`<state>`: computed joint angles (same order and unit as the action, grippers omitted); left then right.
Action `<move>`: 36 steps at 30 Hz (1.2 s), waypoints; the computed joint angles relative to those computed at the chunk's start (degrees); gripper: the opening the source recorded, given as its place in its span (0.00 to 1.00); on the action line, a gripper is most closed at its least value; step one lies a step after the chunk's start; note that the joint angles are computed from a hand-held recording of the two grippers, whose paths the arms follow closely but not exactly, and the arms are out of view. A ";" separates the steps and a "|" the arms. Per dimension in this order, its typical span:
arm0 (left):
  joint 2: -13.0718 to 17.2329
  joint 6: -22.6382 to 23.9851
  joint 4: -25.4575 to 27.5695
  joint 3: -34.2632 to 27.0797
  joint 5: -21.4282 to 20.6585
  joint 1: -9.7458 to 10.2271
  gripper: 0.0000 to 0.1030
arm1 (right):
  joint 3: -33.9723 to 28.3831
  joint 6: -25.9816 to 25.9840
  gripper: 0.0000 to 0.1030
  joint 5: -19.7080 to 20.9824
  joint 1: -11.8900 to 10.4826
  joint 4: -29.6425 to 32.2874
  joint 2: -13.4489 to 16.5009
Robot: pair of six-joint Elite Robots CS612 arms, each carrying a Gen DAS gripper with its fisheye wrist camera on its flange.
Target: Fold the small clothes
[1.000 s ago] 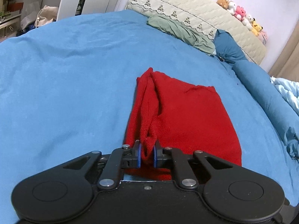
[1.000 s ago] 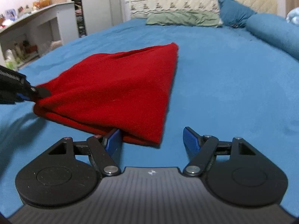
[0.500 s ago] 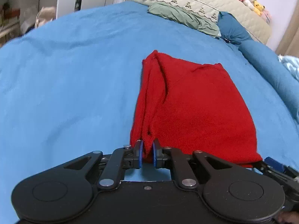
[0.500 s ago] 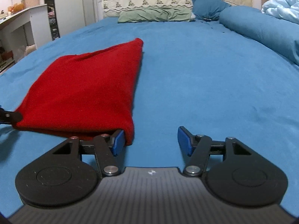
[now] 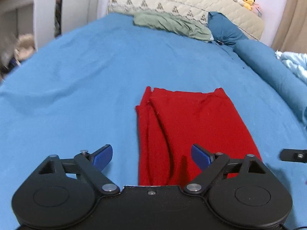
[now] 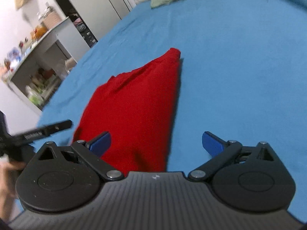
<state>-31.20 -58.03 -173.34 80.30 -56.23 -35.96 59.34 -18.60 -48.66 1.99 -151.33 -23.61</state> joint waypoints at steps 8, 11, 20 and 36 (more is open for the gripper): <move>3.09 0.81 -3.79 -3.30 -9.56 3.19 0.81 | -10.17 2.66 1.00 0.10 1.73 7.37 6.34; 3.89 0.37 -4.36 -4.20 -10.75 3.53 0.77 | -10.86 1.87 0.90 0.20 2.12 5.99 7.08; 2.16 0.20 -1.80 -5.09 -10.56 2.26 0.27 | -6.06 2.90 0.36 5.60 1.45 2.39 3.80; 2.17 1.62 -6.33 -4.40 -10.55 -8.81 0.27 | 22.44 -6.16 0.38 7.28 -9.66 -4.14 -10.86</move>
